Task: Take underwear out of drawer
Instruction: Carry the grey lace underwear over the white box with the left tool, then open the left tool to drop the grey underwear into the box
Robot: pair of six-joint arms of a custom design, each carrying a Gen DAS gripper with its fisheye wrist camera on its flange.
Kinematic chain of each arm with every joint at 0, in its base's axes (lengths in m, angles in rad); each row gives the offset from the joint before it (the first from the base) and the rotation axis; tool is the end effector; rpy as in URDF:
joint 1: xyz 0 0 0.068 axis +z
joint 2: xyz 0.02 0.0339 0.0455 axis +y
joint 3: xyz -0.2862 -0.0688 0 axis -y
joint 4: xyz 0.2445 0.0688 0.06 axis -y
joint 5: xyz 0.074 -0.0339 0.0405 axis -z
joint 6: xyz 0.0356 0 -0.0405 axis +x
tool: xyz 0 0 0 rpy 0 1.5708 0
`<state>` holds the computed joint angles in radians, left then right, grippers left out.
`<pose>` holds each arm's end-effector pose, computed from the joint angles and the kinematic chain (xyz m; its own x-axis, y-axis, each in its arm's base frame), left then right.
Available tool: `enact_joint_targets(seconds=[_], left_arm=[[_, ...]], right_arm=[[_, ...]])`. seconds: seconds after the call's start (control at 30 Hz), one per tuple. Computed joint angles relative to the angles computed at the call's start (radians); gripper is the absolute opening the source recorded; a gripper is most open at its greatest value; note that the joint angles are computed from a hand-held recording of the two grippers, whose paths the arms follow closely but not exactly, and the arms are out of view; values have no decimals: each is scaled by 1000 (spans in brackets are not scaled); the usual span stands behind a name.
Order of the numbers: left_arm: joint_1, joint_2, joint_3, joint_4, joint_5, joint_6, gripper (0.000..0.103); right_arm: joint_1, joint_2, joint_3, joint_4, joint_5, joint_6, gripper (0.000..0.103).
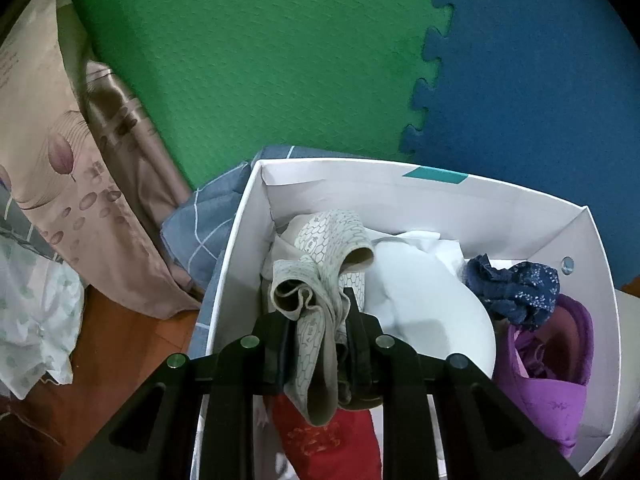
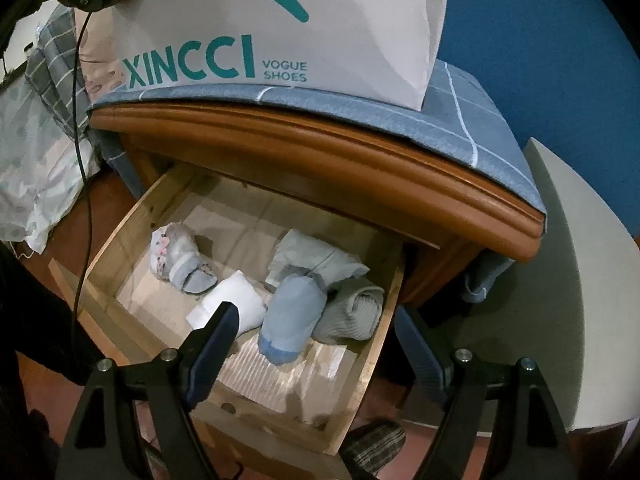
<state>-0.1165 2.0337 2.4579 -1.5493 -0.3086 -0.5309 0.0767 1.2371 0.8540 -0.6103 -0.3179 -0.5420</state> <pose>0.3911 -0.0349 0.4275 -0.7631 -0.3964 -0.5105 -0.4704 0.8823 0.0181 0.2328 0.0290 0.2578 -0.5904 -0.5368 -0.6027 -0.6390 0.7670 -0.0572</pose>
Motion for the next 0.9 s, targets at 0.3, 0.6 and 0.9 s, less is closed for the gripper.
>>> enact_joint_targets(seconds=[0.3,0.6,0.9], left_arm=[[-8,-3,-3,-4,-26,-17,24],[-13,-25,-20,10,-55,-8,43],[-108,-318,-324,204,-95,25,91]], right_arm=[[-1,8,-1,-2,-6,1,82],[10,10,-6,-4,8,5,82],[-66,73,21,-41,-58,18,82]])
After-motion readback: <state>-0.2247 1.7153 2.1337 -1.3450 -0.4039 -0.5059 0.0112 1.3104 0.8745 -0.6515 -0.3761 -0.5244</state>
